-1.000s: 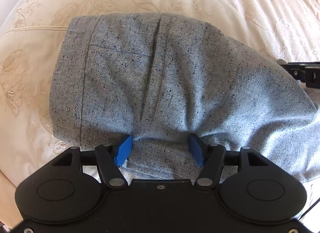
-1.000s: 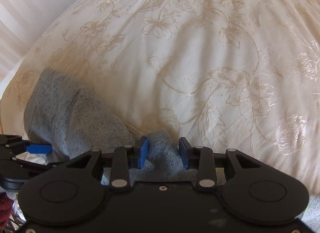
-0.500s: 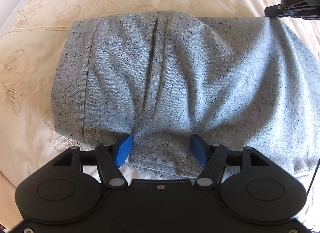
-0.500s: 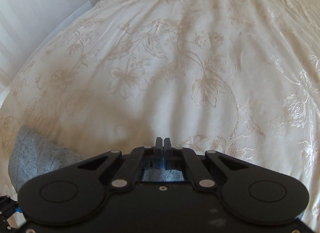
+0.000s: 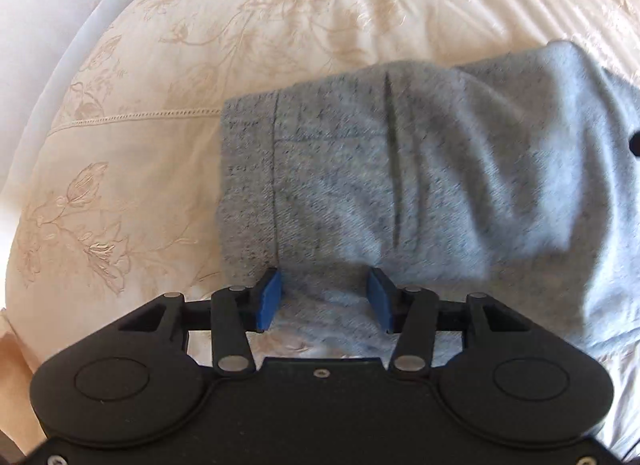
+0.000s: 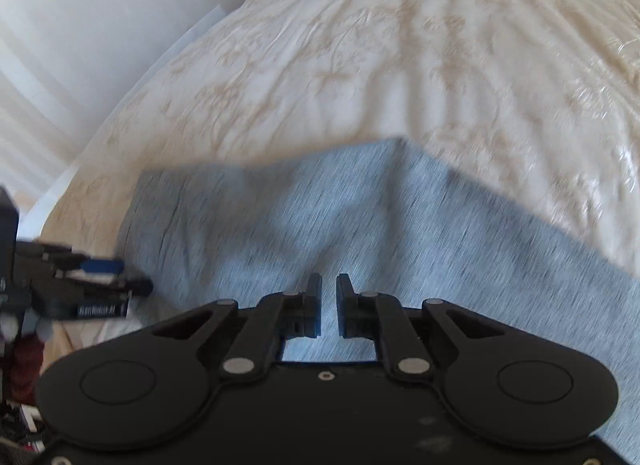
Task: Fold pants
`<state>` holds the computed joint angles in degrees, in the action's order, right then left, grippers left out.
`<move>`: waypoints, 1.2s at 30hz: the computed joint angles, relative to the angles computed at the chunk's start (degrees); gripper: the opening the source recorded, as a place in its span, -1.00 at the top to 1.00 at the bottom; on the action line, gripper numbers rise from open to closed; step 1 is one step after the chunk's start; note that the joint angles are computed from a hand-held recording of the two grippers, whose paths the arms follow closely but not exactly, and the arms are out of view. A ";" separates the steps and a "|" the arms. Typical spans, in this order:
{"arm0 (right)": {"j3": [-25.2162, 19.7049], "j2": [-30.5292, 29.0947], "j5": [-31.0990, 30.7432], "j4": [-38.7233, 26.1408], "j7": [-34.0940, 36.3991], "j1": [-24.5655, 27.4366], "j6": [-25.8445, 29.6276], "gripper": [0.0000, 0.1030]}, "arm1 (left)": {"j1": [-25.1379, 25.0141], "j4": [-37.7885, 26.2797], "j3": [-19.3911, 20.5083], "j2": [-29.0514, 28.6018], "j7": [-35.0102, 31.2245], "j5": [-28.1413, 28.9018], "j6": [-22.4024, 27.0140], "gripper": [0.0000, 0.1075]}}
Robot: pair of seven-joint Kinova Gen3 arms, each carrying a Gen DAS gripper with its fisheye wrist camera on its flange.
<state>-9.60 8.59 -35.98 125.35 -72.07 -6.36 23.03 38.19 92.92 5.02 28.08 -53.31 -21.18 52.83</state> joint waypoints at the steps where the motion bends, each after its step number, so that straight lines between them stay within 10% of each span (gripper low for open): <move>1: -0.77 -0.02 0.83 1.06 -0.87 -1.56 0.42 0.78 | -0.29 0.72 -0.17 0.00 0.44 -0.10 0.39 -0.23; 7: -3.00 0.90 4.73 4.88 -6.94 -9.83 -0.91 0.79 | -11.64 3.72 3.54 -3.08 1.14 11.09 -1.84 -0.12; 18: 2.54 -5.92 2.15 5.89 -6.72 -3.19 -0.34 0.78 | -4.75 -5.91 5.21 -0.53 -4.34 14.11 -4.76 0.03; 24: 7.53 -6.64 10.30 3.81 -9.49 0.04 -2.08 0.65 | -1.79 -6.66 5.18 3.83 -7.73 16.52 2.02 -0.03; 36: -1.09 9.89 10.24 -10.73 13.36 16.92 2.63 0.39 | -1.10 -8.33 3.65 5.20 -6.43 18.03 3.52 -0.07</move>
<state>-10.69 18.47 -25.74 114.62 -58.71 10.55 25.66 37.09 84.59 8.67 33.28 -59.74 -3.15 56.36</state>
